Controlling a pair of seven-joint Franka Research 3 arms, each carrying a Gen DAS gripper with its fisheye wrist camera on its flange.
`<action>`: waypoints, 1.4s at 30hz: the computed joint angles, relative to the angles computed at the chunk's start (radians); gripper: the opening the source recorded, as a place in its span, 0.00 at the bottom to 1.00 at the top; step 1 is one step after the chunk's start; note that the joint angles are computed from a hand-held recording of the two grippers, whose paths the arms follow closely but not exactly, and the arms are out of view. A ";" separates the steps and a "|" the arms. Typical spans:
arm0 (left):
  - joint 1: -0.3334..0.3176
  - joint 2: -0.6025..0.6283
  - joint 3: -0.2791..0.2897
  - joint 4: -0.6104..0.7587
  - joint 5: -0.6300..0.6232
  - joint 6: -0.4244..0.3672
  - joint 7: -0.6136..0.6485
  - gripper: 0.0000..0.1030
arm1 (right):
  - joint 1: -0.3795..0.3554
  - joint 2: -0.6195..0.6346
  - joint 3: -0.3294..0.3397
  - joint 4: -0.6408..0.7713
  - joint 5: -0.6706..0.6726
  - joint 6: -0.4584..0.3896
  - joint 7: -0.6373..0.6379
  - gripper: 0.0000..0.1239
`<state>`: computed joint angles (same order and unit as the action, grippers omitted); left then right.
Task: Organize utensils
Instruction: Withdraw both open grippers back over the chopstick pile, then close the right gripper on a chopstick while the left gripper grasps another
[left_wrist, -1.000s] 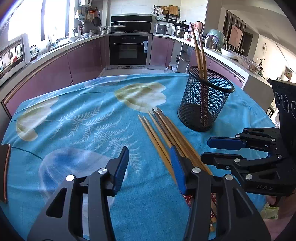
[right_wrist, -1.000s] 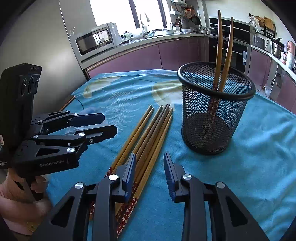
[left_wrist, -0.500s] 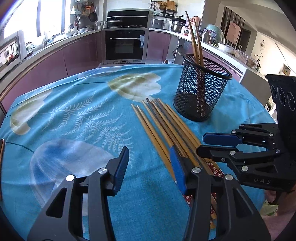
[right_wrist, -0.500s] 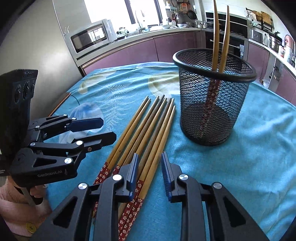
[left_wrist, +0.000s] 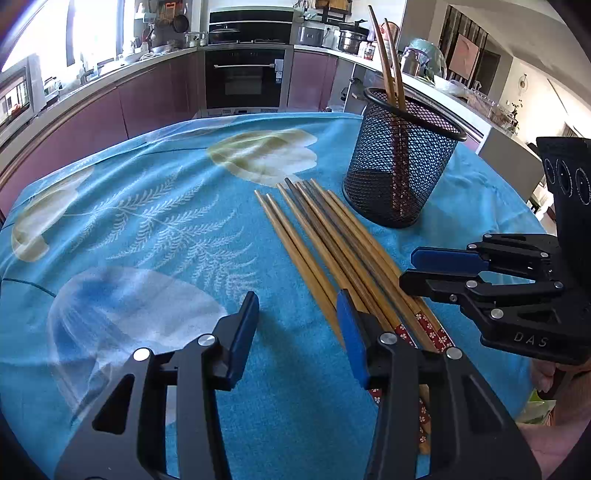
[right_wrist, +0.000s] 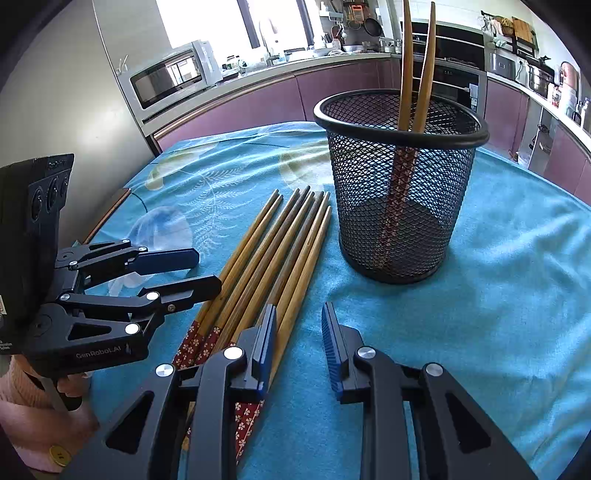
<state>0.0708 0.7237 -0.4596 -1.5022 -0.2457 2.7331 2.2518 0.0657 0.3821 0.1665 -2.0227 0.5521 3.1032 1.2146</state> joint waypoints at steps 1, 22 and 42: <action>-0.004 -0.001 0.005 0.000 0.004 -0.001 -0.005 0.42 | 0.007 0.001 -0.008 0.003 -0.005 -0.002 0.005 0.19; -0.068 0.011 0.081 0.044 0.134 -0.013 -0.129 0.33 | 0.144 0.019 -0.176 0.024 -0.204 -0.035 0.189 0.19; -0.119 0.094 0.121 0.202 0.139 -0.095 -0.229 0.09 | 0.059 0.031 -0.091 0.043 -0.173 -0.033 0.184 0.05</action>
<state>-0.0486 0.8173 -0.3389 -1.3003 -0.1064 2.6382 2.0224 0.1251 0.4130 0.0756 -1.9794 0.3788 3.0700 1.3986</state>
